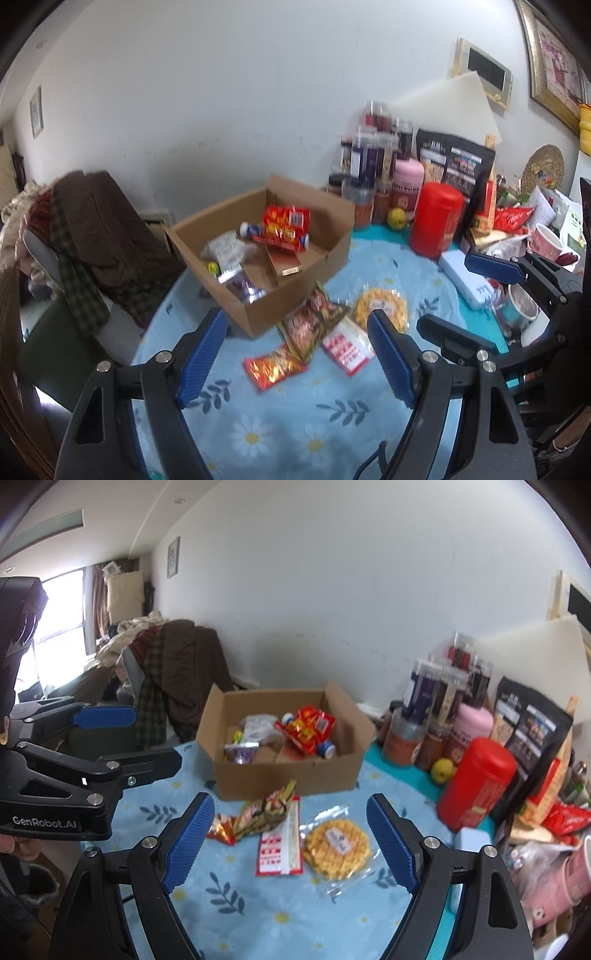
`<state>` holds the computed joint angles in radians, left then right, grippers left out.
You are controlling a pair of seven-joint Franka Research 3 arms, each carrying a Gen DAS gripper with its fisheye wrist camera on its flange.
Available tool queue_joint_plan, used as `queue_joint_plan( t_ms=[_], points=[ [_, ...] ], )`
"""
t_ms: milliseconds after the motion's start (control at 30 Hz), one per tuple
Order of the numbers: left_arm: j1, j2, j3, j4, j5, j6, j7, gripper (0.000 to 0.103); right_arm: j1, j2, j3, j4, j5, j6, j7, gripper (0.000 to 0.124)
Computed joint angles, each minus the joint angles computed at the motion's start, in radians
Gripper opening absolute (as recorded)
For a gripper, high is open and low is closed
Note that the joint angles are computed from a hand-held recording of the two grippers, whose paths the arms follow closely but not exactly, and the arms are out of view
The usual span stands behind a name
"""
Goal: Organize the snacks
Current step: 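Move both tools back over the remaining snacks on the table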
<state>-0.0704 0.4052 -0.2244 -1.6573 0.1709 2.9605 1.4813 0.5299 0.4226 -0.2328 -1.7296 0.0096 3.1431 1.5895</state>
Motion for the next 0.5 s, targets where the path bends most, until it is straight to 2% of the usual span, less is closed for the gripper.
queue_joint_plan(
  t_ms=[200,333,500],
  points=[
    [0.037,0.047,-0.043,0.014,-0.06,-0.048,0.037,0.079,-0.045,0.045,0.053,0.026,0.019,-0.038,-0.012,0.085],
    [0.037,0.075,-0.042,0.024,-0.074,-0.066,0.051,0.079,-0.092,0.081,0.108,0.058,0.04,-0.072,-0.044,0.085],
    [0.057,0.13,-0.067,0.068,-0.11,-0.106,0.096,0.079,-0.125,0.136,0.139,0.116,0.057,-0.123,-0.063,0.085]
  ],
)
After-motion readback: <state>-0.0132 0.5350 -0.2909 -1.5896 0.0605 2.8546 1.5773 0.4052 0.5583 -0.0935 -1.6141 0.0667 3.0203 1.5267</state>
